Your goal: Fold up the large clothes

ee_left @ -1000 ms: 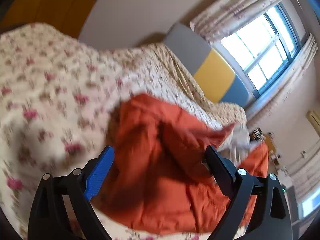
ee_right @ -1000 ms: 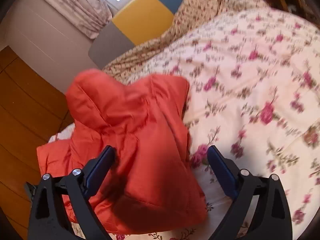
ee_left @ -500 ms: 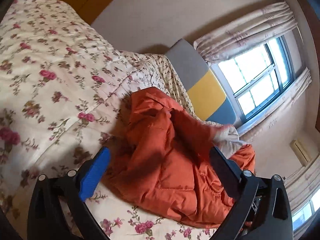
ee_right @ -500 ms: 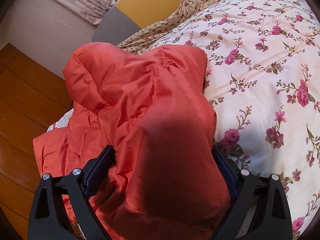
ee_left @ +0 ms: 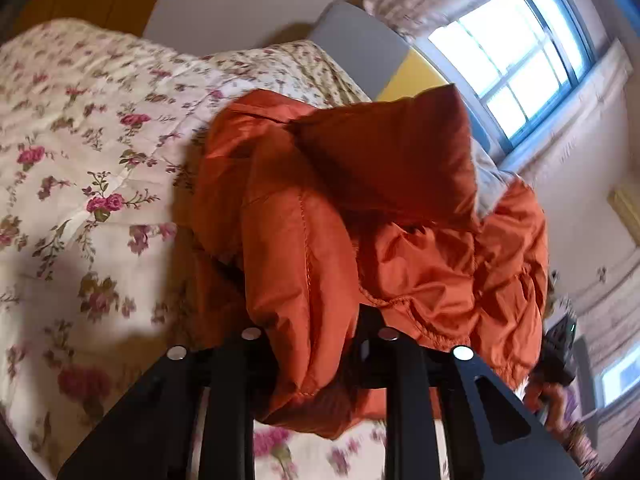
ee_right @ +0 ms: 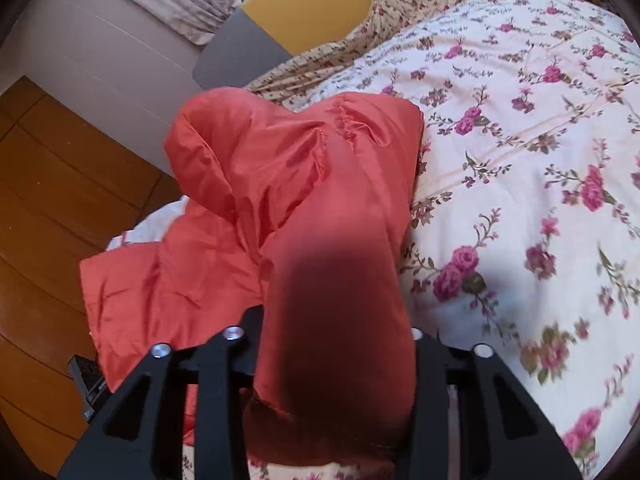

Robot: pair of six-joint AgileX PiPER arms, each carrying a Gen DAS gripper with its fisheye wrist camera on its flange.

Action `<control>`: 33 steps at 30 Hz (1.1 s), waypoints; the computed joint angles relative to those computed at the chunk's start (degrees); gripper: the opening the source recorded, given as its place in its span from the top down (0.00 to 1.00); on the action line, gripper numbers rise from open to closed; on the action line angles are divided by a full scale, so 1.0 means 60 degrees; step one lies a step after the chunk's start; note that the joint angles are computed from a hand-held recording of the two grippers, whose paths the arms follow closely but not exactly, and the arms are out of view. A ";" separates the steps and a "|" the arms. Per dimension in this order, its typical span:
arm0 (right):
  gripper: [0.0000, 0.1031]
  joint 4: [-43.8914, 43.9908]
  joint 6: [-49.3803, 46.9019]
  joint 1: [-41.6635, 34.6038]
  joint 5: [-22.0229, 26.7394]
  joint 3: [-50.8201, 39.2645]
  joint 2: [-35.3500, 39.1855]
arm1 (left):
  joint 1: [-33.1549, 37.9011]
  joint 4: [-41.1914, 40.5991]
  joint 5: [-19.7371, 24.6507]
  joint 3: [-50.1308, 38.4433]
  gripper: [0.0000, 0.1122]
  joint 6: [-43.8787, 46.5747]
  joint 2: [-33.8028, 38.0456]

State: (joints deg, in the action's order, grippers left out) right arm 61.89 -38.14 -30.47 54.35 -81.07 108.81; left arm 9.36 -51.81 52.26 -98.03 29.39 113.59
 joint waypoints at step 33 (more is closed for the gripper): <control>0.21 -0.2254 -0.1332 -0.0045 -0.1583 0.3017 -0.4687 | -0.0225 0.1499 -0.1777 0.3685 0.35 0.1931 -0.4701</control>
State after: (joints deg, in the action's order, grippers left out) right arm 48.37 -46.14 -30.74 44.85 -62.97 80.69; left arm 8.02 -42.81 41.59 -75.92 40.98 85.39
